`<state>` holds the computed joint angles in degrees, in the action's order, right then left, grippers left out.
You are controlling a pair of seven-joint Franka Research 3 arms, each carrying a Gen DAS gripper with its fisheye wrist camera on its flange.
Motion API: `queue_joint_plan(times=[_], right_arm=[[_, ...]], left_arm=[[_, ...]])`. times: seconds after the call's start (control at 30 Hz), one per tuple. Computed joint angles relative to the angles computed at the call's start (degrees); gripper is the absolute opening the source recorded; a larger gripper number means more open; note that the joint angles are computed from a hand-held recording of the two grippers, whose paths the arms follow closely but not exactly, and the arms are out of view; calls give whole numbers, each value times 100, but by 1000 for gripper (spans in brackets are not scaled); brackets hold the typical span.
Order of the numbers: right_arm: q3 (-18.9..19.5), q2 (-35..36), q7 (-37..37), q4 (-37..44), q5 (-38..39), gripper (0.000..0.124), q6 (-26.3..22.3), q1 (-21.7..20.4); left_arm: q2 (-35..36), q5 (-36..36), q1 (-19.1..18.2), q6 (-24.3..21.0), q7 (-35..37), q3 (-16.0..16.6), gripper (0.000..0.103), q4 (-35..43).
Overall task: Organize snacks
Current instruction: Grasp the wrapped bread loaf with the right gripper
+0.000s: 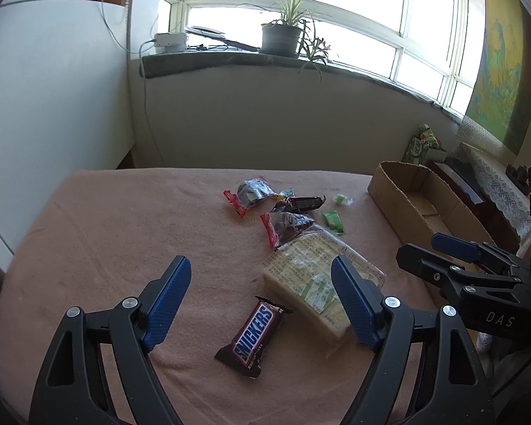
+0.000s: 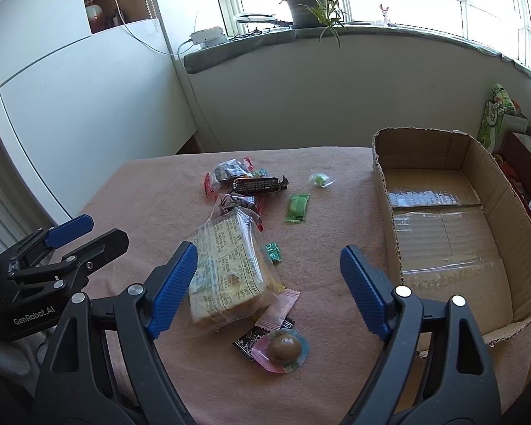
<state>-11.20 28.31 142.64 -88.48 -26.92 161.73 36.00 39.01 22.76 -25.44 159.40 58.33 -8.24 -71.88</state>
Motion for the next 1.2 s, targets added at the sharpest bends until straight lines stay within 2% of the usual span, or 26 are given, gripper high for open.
queue_joint_plan(times=[0.17,0.3,0.43,0.57,0.7,0.97,1.07,1.2], right_arm=[[824,241,-1209,277,1101,73,33,-652],[1266,577,-2131,726,1935,70,-290,-967],[1366,901,-2709,1215,2456,65,-708,-1007],[1167,1152,-2859,1629,2647,63,-1115,-851],[1202,1234,-3005,1756,2913,62,-1273,-927],[1333,1480,-3264,2131,3359,58,-1599,-1090],[1385,1550,-3366,2221,3493,58,-1643,-1136],[1402,1560,-3370,2169,3644,58,-1533,-1151]], left_arm=[[172,-972,604,-111,694,-829,70,-19],[407,-1839,955,-313,1295,-1378,69,127],[565,-2287,939,-496,1623,-1466,65,299],[656,-2650,936,-642,1889,-1551,54,377],[647,-2785,874,-604,2077,-1527,48,356],[1151,-3094,724,-1221,2354,-1547,48,1118],[1191,-3205,703,-1128,2358,-1506,48,1177],[1340,-3217,643,-1229,2433,-1484,48,1446]])
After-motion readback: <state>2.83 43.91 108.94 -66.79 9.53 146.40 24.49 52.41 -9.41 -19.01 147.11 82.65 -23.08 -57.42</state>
